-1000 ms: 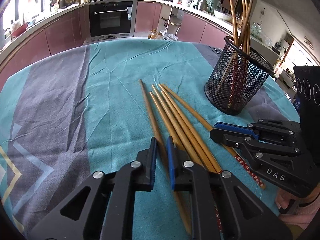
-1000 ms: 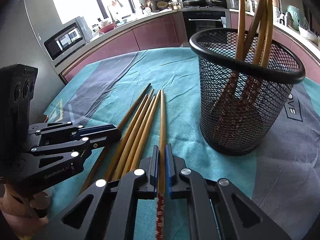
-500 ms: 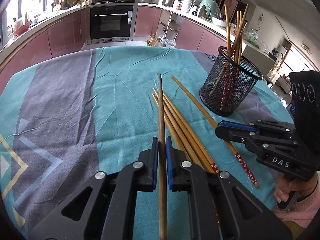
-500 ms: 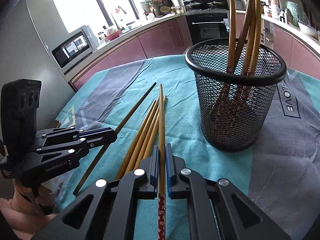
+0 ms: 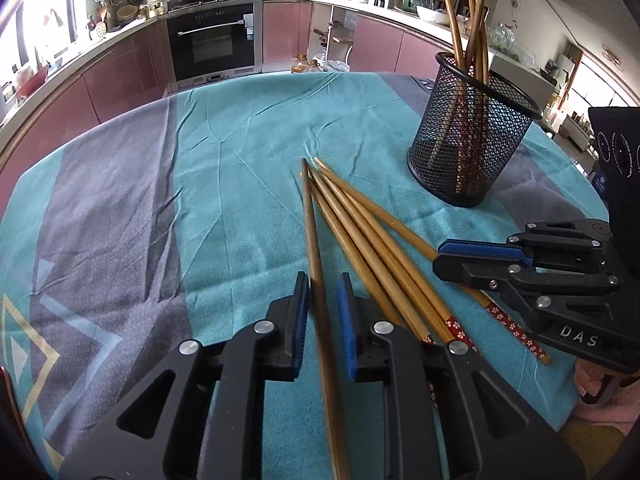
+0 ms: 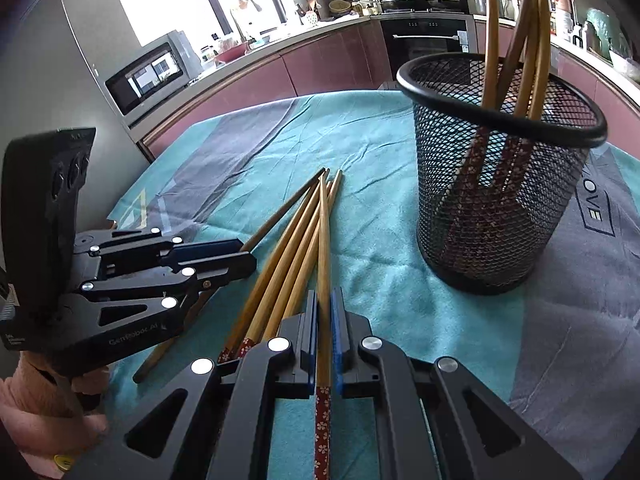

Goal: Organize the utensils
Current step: 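Lift a chopstick with the right gripper while the left gripper lifts another, then carry both chopsticks upright over the black mesh cup and lower them in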

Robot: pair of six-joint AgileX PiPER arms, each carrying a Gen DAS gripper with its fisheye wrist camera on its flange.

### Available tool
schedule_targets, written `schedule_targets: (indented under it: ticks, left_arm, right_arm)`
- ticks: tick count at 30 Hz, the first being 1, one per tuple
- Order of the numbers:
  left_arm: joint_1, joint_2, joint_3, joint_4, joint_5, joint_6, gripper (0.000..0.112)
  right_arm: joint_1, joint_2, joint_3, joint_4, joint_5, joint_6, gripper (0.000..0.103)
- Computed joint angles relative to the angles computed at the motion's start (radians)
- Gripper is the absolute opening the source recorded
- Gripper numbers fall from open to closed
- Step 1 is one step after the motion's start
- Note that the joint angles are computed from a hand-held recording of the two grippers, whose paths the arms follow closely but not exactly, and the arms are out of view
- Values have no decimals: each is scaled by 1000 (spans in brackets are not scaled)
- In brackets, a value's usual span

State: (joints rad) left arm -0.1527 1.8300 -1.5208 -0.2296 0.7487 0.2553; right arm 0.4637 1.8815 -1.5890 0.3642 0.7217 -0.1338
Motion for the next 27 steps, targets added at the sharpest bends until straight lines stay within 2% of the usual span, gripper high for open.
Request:
schedule_targets:
  ticks: [3,4,9,12,20,27]
  left_arm:
    - [-6,25,-37,12,14,-15,15]
    - [-5,26,-38,12,14,-18,9]
    - [3,10,-22,-14,3,-20,8]
    - [21,-21,-8,-85,6,35,7]
    - [77,-118,-32,-318,84,230,7]
    - [103,-159,-68,-435,148,302,7]
  right_arm:
    - [1,12,-12,-1,1,-4,7]
    - [2,13,-16,-6,3,-1,6]
    - [-11,-13,3,13,-13,-24,6]
    - [-33,-59,41,66,-39,-67,6]
    - [-111,-185,105,193,-66,-185,6]
    - [-172,-256,144,275,-75,-259,6]
